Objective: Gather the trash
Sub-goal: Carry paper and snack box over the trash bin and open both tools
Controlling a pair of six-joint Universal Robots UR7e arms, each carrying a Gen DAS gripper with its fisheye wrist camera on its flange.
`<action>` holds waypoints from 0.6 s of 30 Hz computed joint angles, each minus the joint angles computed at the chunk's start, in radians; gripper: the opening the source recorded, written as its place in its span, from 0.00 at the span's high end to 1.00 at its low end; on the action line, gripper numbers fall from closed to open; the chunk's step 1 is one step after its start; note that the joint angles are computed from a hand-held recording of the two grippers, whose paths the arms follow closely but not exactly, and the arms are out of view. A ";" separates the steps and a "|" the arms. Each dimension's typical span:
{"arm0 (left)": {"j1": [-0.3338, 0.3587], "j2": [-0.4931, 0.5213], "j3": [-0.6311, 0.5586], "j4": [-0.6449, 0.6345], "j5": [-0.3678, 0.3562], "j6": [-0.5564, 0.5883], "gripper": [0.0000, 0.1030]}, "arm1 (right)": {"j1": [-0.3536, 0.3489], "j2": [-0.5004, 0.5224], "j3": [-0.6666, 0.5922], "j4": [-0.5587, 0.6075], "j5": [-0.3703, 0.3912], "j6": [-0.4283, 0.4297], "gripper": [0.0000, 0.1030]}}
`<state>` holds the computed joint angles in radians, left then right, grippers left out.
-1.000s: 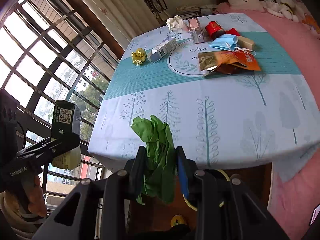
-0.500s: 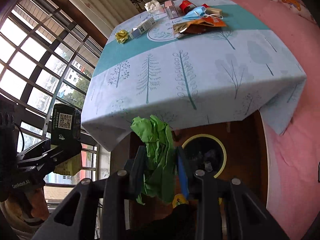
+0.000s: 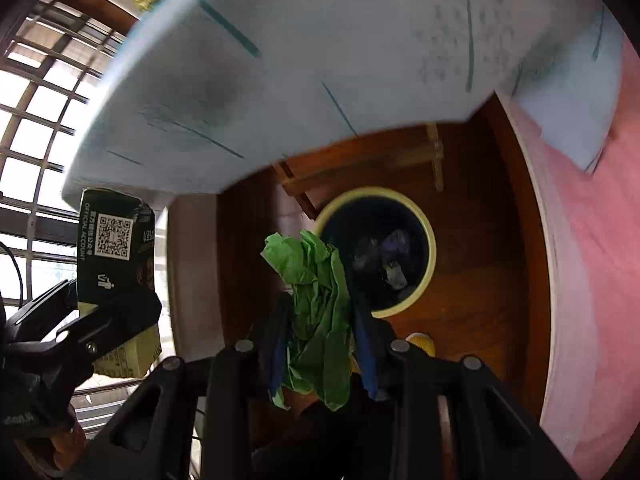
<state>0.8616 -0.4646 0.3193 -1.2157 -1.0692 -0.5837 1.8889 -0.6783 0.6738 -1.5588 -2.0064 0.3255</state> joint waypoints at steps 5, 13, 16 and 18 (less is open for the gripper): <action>0.044 -0.008 0.162 -0.099 0.000 0.006 0.23 | -0.062 -0.029 0.148 -0.100 0.000 -0.013 0.71; 0.101 0.060 0.191 -0.139 0.019 0.037 0.19 | -0.131 -0.019 0.248 -0.190 0.013 -0.007 0.71; 0.114 0.074 0.187 -0.109 0.013 0.040 0.15 | -0.143 -0.010 0.256 -0.215 0.011 -0.009 0.71; 0.115 0.056 0.229 -0.139 0.037 0.047 0.04 | -0.149 -0.004 0.253 -0.220 0.012 -0.009 0.71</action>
<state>0.9767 -0.4089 0.5483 -1.3547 -1.0323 -0.5365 1.7399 -0.6818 0.9265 -1.7788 -1.9944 0.3161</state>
